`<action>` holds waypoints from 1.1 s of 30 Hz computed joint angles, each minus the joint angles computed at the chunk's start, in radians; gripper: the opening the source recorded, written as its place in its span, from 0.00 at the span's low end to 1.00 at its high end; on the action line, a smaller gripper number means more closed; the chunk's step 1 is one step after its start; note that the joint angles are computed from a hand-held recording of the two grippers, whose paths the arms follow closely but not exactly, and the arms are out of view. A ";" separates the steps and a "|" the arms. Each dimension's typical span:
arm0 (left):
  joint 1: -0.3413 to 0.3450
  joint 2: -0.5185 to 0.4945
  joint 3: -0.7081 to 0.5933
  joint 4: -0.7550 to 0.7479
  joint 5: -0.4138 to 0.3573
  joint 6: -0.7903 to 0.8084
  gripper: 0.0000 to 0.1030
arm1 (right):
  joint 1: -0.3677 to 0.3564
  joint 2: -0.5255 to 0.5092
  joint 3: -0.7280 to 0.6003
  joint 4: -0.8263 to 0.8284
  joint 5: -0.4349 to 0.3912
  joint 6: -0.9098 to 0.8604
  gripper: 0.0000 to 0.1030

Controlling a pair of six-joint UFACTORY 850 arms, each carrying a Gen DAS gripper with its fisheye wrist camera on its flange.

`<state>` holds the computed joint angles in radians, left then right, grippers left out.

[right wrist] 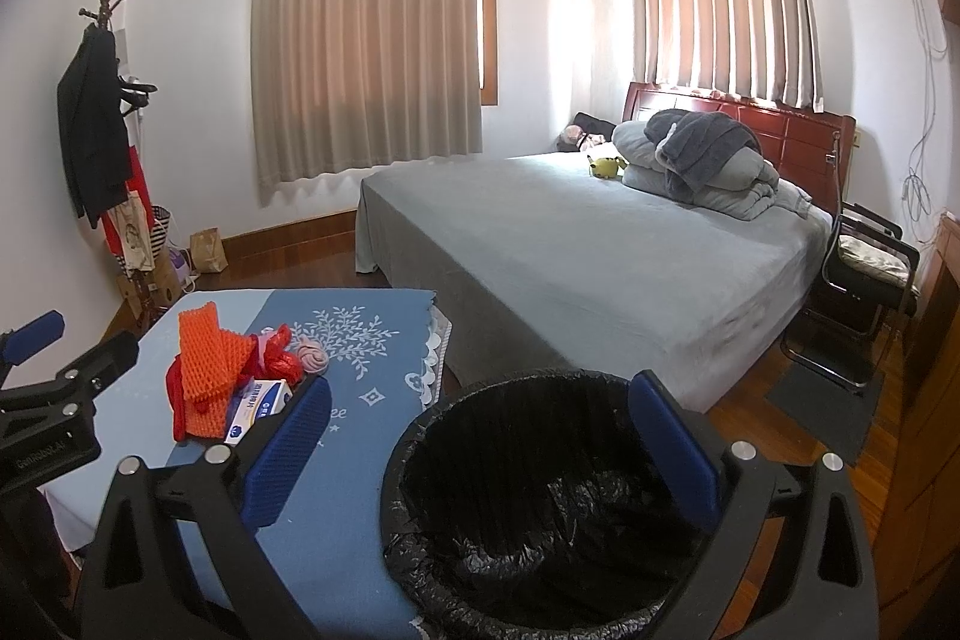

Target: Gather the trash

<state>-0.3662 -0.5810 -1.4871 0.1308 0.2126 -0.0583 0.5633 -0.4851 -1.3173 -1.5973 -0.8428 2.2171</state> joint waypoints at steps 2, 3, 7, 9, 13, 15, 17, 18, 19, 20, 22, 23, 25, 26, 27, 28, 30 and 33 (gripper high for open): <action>0.000 0.000 0.000 0.001 0.000 -0.001 0.95 | 0.000 0.000 0.000 0.000 0.001 -0.001 0.94; 0.000 0.000 0.000 0.001 0.000 -0.001 0.95 | 0.000 0.000 0.000 0.000 0.001 -0.001 0.94; 0.000 0.000 -0.001 0.004 -0.001 -0.005 0.95 | 0.000 -0.001 -0.001 0.001 0.003 -0.002 0.94; 0.000 0.000 -0.001 0.005 -0.002 -0.005 0.95 | 0.000 -0.004 -0.004 0.003 0.003 -0.003 0.94; 0.006 -0.007 -0.007 0.033 -0.002 -0.032 0.95 | 0.000 -0.006 -0.005 0.004 0.005 -0.002 0.94; 0.010 -0.005 -0.011 0.053 -0.008 -0.050 0.95 | -0.001 -0.010 -0.009 0.006 0.010 -0.003 0.94; 0.012 -0.007 -0.014 0.064 -0.012 -0.062 0.95 | -0.001 -0.013 -0.012 0.007 0.013 -0.004 0.94; 0.014 -0.007 -0.014 0.076 -0.012 -0.073 0.95 | -0.002 -0.015 -0.014 0.007 0.015 -0.006 0.94; 0.016 -0.008 -0.015 0.084 -0.014 -0.082 0.95 | -0.003 -0.016 -0.016 0.008 0.017 -0.008 0.94; 0.013 -0.007 -0.005 0.064 -0.006 -0.065 0.95 | -0.003 -0.018 -0.018 0.008 0.018 -0.009 0.94; 0.007 -0.033 -0.017 0.020 0.003 -0.030 0.95 | -0.004 -0.023 -0.023 0.008 0.023 -0.011 0.94; 0.008 -0.036 -0.020 0.026 0.001 -0.039 0.95 | -0.005 -0.024 -0.025 0.007 0.026 -0.013 0.94; 0.010 -0.039 -0.025 0.039 -0.004 -0.054 0.95 | -0.008 -0.029 -0.033 0.007 0.034 -0.018 0.94; 0.010 -0.041 -0.026 0.035 -0.006 -0.051 0.95 | -0.009 -0.034 -0.038 0.004 0.039 -0.019 0.94; 0.011 -0.044 -0.028 0.030 -0.006 -0.048 0.95 | -0.011 -0.040 -0.045 0.002 0.046 -0.022 0.94; 0.012 -0.047 -0.032 0.020 -0.009 -0.041 0.95 | -0.014 -0.047 -0.054 0.002 0.052 -0.028 0.94; 0.016 -0.059 -0.044 -0.038 -0.014 0.008 0.95 | -0.019 -0.067 -0.078 0.002 0.068 -0.042 0.94; 0.030 -0.090 -0.081 -0.116 -0.031 0.072 0.95 | -0.029 -0.097 -0.108 -0.017 0.093 -0.041 0.94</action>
